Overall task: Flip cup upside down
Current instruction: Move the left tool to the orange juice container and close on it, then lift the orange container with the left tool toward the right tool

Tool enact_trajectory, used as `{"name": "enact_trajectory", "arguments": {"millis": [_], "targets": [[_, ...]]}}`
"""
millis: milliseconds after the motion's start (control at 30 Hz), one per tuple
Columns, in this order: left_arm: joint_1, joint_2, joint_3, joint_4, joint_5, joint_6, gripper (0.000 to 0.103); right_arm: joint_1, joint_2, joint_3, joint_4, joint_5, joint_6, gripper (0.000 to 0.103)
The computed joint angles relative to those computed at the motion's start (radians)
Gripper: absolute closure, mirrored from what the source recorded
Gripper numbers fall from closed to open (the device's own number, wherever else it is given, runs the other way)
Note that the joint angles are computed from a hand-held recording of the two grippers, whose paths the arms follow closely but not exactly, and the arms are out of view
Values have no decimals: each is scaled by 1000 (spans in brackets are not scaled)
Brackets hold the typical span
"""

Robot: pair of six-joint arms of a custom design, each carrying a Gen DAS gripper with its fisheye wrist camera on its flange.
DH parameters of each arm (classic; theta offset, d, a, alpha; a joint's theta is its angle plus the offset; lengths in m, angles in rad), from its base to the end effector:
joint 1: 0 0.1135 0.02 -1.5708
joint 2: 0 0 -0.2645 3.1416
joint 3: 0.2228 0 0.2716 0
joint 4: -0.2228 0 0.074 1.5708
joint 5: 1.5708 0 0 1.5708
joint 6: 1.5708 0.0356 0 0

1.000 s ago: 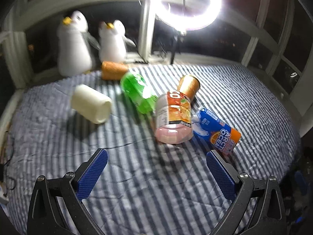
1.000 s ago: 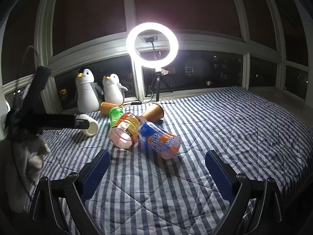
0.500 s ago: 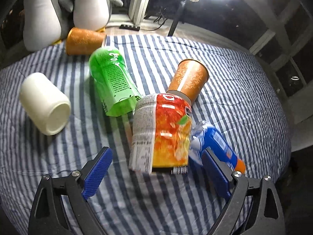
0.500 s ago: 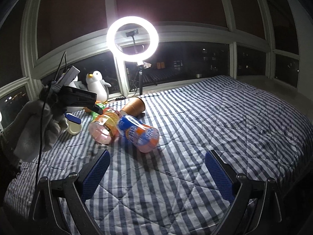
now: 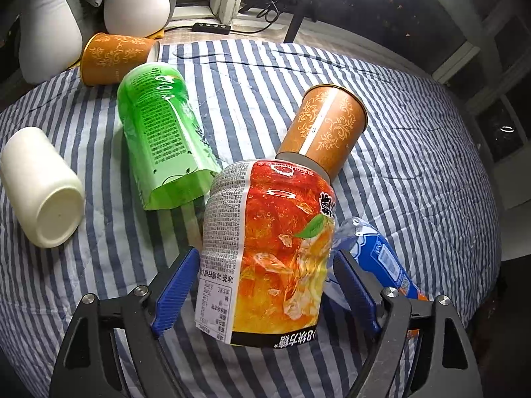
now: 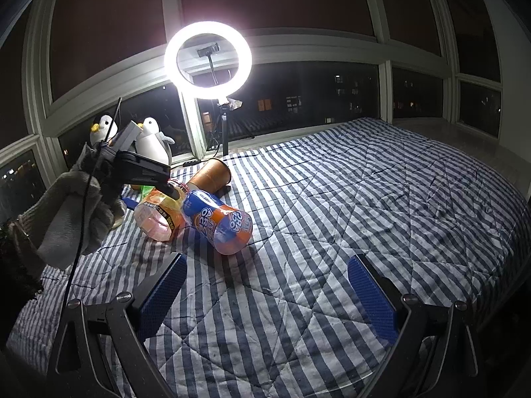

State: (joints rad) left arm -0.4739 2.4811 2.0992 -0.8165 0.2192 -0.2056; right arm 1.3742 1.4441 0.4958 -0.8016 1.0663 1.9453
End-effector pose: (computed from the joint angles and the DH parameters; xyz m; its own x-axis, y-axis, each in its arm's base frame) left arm 0.4739 -0.2518 0.1314 -0.9167 0.2462 -0.3148 0.3358 0.9016 -0.2726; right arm 0.0645 0.1641 0.1059 -0.3992 0.2986 -0.8669 0.3635 0.9196 0.1493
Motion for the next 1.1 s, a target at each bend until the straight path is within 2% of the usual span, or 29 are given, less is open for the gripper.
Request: {"name": "enact_trajectory", "arguments": {"millis": [300,567,700,1100], "targets": [[7,10,-1,20,25,-14,20,-13,-45,-43,46,-26,-35,7],[32,-85,-142,84,59,-21,21,-6,-50,-48,49,-27,-20,7],[44,-134,-202,102,77,-15,21,-12,-46,-42,74,-28,-51,7],[103,-379,-581,252,119,-10,21,-21,-31,-18,145,-27,-144,7]]}}
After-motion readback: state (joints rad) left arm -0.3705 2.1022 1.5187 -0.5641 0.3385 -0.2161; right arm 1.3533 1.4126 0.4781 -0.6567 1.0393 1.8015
